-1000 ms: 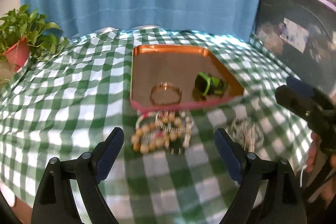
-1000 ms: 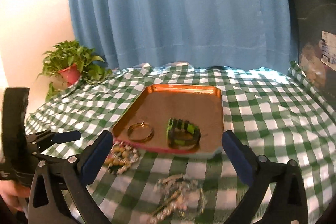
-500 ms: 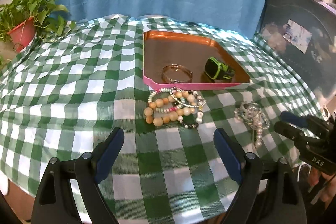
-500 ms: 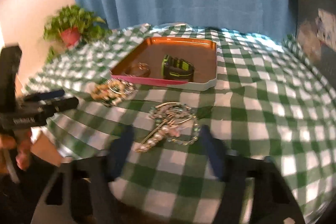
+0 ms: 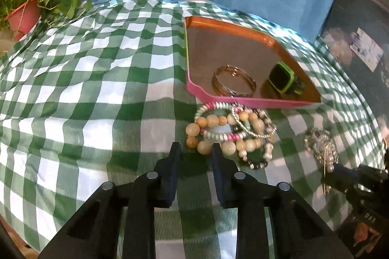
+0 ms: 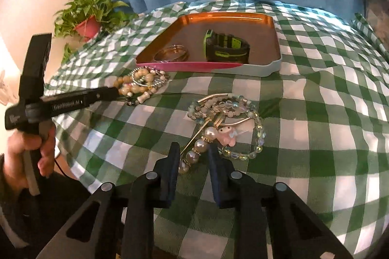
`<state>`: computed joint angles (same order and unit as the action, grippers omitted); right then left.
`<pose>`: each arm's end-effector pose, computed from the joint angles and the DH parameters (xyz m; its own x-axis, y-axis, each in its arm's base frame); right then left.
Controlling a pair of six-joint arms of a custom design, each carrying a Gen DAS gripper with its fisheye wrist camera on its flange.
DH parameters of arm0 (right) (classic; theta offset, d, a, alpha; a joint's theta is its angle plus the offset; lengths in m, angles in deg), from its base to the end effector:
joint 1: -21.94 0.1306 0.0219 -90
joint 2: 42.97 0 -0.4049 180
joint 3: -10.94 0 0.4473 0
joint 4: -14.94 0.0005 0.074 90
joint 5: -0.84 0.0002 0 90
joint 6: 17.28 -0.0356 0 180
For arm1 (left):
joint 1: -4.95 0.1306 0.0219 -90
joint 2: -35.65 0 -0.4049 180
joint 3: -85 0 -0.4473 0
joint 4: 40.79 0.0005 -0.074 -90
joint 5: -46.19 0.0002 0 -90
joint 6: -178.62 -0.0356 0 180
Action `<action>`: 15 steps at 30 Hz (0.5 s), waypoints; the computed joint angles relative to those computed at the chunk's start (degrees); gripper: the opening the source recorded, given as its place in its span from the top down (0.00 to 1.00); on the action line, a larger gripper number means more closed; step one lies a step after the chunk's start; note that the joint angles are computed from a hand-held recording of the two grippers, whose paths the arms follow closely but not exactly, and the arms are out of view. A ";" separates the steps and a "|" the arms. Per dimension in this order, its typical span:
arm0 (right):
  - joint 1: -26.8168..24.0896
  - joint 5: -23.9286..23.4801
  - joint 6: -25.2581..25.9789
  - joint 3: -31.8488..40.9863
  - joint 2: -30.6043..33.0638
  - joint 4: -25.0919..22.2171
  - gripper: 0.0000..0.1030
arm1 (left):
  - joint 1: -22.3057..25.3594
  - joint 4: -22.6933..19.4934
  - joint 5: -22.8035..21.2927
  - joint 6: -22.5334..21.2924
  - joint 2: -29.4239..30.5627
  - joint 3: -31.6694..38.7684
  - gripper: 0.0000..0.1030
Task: Organize jewelry
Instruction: 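Reach the left gripper to the beaded bracelet while the right gripper reaches the pearl brooch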
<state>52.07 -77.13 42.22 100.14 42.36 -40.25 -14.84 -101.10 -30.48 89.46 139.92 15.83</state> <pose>0.4391 0.2457 0.4793 -0.7737 0.1249 -0.6211 0.0167 0.9841 0.1770 0.5900 -0.2215 0.4864 -0.7654 0.2603 -0.5885 0.4466 0.8733 -0.1946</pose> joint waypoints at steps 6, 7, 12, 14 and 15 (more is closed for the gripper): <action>-0.06 0.80 1.81 1.01 1.03 -0.44 0.83 | -0.31 0.37 -1.34 -1.09 0.51 0.56 0.73; -0.10 0.85 1.91 1.17 1.20 -0.48 0.83 | -0.09 -0.15 -0.62 -0.41 0.92 1.18 0.73; -0.21 0.63 1.18 1.39 1.27 -0.71 0.84 | 1.90 -0.17 6.18 5.26 2.06 2.87 0.73; -0.13 0.64 1.14 1.15 1.02 -0.68 0.84 | 1.97 -0.97 4.55 5.74 3.19 4.20 0.72; -0.03 0.75 1.14 1.21 1.05 -0.72 0.84 | 1.94 -1.66 4.00 5.43 3.75 4.74 0.72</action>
